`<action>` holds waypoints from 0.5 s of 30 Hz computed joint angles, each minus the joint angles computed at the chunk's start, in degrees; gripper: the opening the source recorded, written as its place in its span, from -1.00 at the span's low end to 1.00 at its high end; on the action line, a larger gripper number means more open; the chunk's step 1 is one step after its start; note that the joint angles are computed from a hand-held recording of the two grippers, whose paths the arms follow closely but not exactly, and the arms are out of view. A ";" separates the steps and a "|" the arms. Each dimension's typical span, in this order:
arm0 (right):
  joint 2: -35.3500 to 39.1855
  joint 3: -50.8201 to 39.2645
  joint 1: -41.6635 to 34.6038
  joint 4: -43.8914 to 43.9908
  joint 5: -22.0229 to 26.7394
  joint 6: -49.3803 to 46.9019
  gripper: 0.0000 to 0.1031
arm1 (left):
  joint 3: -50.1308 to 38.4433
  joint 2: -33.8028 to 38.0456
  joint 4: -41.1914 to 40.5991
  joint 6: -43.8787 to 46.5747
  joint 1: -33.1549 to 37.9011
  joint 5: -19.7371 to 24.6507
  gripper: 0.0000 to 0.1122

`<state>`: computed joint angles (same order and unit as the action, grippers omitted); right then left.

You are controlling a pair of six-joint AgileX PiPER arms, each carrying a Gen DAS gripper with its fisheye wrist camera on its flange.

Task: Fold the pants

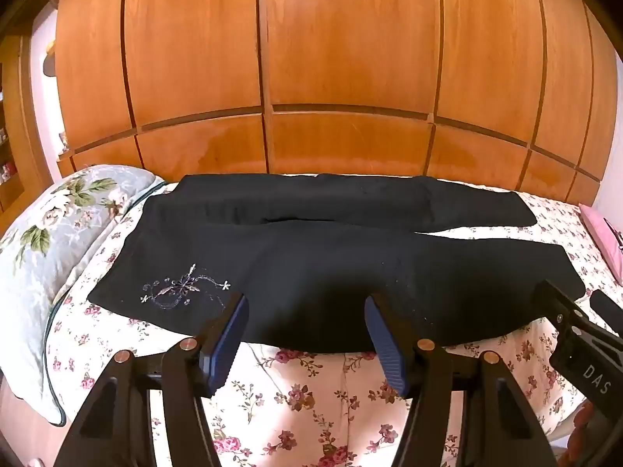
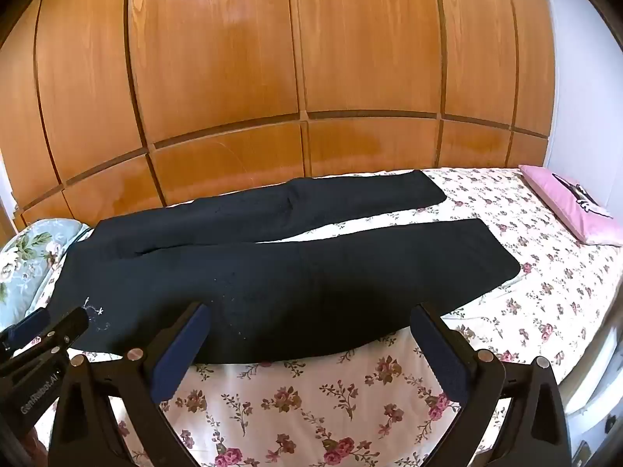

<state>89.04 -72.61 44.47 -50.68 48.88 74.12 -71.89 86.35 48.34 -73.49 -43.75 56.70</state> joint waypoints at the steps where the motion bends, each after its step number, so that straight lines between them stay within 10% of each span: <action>1: 0.10 -0.17 -0.07 0.33 0.08 -0.55 0.99 | 0.25 0.02 1.08 -0.51 -0.30 0.16 0.12; 15: 0.09 -1.61 0.15 1.06 1.19 -1.35 0.99 | 0.67 0.08 -0.57 -0.18 -0.04 -0.45 0.12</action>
